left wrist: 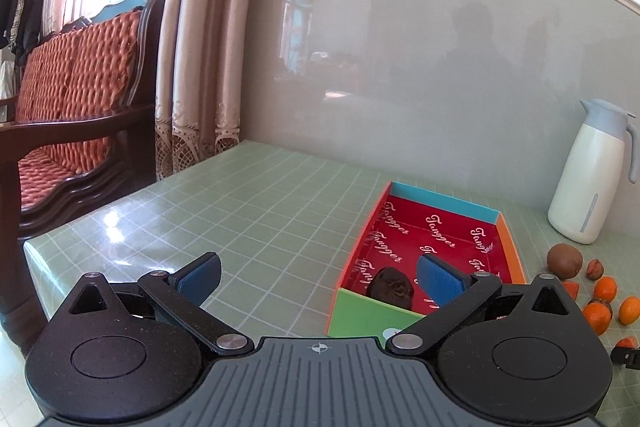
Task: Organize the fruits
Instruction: 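Close the right tool on the orange carrot chunk, then carry the carrot chunk with the right tool into the red box and release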
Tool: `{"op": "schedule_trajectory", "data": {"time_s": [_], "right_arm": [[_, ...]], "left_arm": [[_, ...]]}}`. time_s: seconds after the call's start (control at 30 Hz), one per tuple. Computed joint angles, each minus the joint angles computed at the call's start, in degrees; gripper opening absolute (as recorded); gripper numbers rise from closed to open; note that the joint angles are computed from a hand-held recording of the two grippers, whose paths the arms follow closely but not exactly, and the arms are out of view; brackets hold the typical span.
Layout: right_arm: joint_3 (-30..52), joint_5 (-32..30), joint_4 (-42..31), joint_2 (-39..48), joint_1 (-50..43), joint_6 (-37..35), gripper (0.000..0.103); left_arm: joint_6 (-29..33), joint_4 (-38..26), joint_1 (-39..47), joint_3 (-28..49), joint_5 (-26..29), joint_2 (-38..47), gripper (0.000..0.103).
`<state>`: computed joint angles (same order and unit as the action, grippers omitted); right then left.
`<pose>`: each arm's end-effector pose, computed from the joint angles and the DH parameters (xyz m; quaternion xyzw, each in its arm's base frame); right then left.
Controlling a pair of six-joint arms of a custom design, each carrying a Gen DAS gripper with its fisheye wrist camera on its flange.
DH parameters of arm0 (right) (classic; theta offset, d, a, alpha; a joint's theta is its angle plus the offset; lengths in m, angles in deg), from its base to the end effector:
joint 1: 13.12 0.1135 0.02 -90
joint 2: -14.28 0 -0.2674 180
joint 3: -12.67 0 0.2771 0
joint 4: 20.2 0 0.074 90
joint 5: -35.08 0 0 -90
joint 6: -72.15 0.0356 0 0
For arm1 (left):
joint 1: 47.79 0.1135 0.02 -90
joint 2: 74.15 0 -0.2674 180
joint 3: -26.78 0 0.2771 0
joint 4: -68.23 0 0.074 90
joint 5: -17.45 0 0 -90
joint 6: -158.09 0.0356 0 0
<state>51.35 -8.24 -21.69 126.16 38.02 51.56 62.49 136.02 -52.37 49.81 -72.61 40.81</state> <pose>0.1618 0.1595 0.0014 0.1966 0.8901 -0.0885 0.4016 0.2228 -0.0178 0.0342 -0.0078 0.8393 -0.0478 0.5415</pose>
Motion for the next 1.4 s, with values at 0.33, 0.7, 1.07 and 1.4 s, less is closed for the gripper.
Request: {"op": "schedule_trajectory", "data": {"time_s": [0.33,0.7,1.07,1.4], "right_arm": [[-0.34,0.0,4.02,0.16,0.92,-3.15,0.021],[-1.46,4.85,13.2,-3.36,4.84,-9.62,0.021],[9.09,-2.05,29.68,1.99,3.57,-35.08,0.021],[21.66,-11.63,23.58,9.76,2.27,-37.95,0.021]], "left_arm": [[-1.82,-0.96,3.25,0.6,0.61,0.2,0.103],[-1.09,4.16,9.8,-0.71,2.57,2.73,0.103],[-1.54,3.91,25.19,0.5,10.06,5.03,0.103],[0.9,5.08,31.69,1.87,12.34,7.62,0.103]]}}
